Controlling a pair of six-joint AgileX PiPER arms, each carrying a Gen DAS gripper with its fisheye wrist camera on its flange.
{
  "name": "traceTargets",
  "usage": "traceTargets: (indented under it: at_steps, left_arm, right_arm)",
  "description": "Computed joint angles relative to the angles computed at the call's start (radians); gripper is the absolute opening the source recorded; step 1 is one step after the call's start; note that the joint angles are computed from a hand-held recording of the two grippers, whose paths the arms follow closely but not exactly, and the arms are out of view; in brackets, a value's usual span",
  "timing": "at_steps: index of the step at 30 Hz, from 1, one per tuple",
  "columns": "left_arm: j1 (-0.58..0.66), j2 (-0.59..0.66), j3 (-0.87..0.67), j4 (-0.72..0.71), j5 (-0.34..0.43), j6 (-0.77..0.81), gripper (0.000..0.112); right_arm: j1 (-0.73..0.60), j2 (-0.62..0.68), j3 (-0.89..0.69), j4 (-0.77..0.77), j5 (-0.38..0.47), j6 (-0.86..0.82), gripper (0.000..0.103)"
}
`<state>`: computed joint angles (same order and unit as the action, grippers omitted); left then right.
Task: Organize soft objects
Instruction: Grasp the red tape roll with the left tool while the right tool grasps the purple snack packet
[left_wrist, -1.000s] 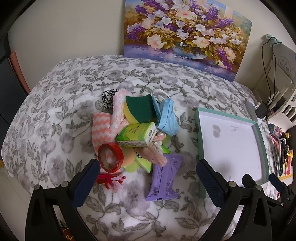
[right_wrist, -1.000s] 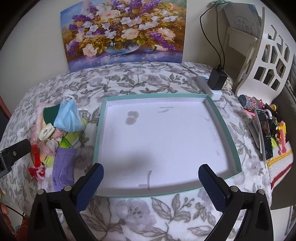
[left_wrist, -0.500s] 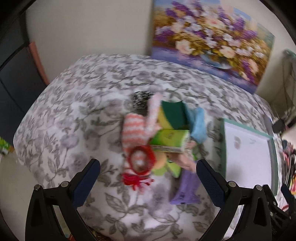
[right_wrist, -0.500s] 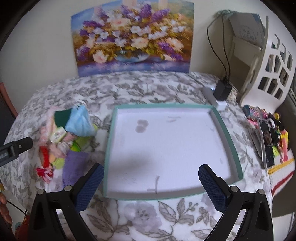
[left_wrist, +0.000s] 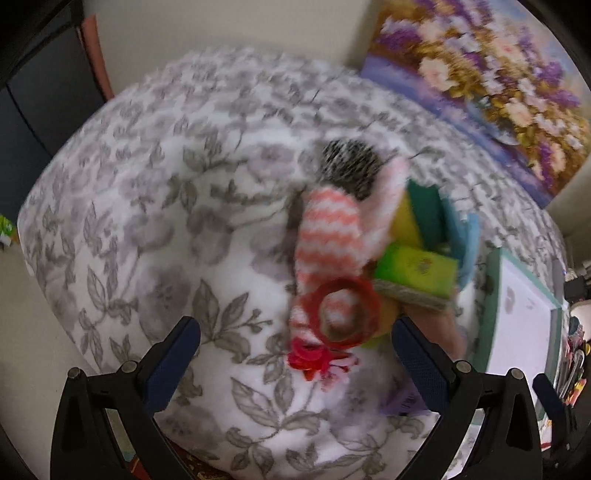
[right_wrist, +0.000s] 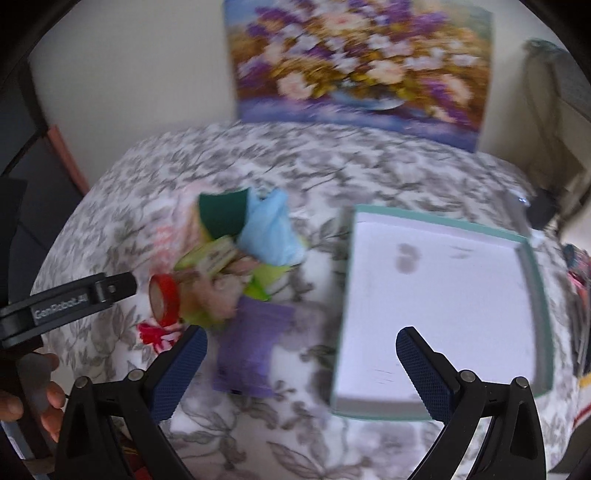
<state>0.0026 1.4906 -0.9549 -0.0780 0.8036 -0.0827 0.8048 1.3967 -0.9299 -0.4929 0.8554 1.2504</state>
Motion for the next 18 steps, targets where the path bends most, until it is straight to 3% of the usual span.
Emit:
traceTargets:
  at_steps: [6,11,14,18]
  left_arm:
    - [0.012,0.098,-0.022,-0.061,0.01,0.039,0.103]
    - [0.027,0.142,-0.026,-0.148,0.0,0.097,0.103]
    - [0.009,0.151,-0.025,-0.163,-0.025,0.109,0.103]
    - [-0.007,0.173,-0.033,-0.171,-0.037,0.121,0.103]
  right_arm:
    - [-0.064,0.13,-0.023,0.161,-0.112,-0.131,0.103]
    - [-0.081,0.183,-0.032,0.221,-0.149,-0.19,0.1]
    - [-0.089,0.213,-0.041,0.243,-0.162,-0.219,0.092]
    - [-0.095,0.245,-0.054,0.276,-0.164,-0.26,0.088]
